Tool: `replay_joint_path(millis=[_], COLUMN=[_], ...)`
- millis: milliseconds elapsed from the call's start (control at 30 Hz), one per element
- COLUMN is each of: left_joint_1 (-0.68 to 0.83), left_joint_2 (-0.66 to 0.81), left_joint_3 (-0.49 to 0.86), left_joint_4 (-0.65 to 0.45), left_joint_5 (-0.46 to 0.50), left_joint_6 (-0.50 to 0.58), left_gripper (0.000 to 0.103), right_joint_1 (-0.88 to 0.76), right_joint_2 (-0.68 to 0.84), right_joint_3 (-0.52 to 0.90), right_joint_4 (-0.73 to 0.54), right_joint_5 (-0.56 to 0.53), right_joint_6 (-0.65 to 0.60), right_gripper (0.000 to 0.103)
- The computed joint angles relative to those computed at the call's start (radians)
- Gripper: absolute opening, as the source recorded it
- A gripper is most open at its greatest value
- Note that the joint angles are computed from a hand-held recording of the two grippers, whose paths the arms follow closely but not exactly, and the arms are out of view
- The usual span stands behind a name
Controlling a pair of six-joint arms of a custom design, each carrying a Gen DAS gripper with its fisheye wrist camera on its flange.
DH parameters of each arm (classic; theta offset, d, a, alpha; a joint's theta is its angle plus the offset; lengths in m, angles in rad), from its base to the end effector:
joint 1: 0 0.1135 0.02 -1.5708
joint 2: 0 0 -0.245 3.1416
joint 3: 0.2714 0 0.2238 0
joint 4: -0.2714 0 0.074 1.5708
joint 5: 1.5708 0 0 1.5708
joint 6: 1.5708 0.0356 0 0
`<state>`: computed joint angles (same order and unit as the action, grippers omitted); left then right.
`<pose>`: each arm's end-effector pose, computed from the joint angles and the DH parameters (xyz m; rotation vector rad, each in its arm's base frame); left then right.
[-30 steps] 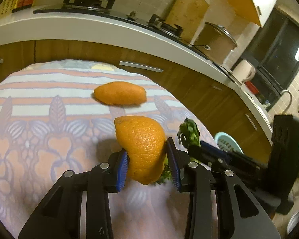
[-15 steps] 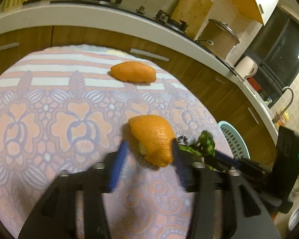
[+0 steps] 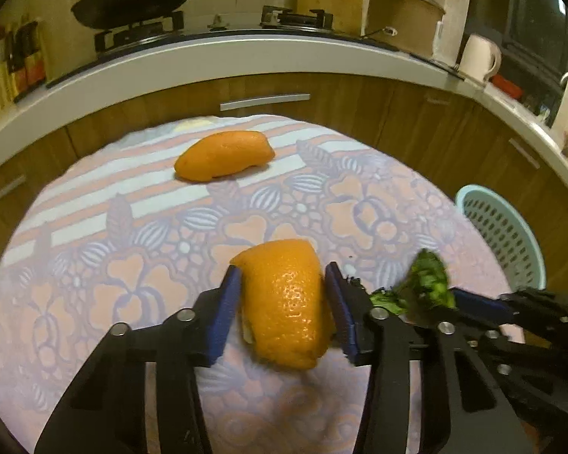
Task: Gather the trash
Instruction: 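Grasp an orange peel with the left tool while the right tool grasps the green vegetable scrap, then carry the peel and vegetable scrap over the blue basket and open both tools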
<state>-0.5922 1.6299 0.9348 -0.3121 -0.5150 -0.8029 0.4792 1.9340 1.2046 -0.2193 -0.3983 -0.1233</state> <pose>0.2542 -0.1499 0.1773 -0.4327 2.3585 0.0379 0.3220 0.1829 0.1568 -0.9057 2.3629 0.6453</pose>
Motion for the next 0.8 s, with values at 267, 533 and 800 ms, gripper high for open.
replay_joint_path(millis=[267, 533, 800], left_joint_1=[0.005, -0.048, -0.088], left_joint_2=[-0.272, -0.31, -0.126], left_joint_3=[-0.237, -0.205, -0.018], left_joint_4=[0.16, 0.084, 0.129], left_joint_5=[0.02, -0.043, -0.009], left_joint_6=[-0.065, -0.091, -0.002], left_gripper=[0.035, 0.033, 0.033], right_joint_1=[-0.007, -0.045, -0.137], right_joint_2=[-0.027, -0.112, -0.162], right_joint_3=[-0.042, -0.092, -0.07], right_joint_4=[0.055, 0.088, 0.071], right_joint_5=[-0.009, -0.001, -0.003], right_joint_6=[0.028, 0.029, -0.006], right_gripper=[0.02, 0.02, 0.019])
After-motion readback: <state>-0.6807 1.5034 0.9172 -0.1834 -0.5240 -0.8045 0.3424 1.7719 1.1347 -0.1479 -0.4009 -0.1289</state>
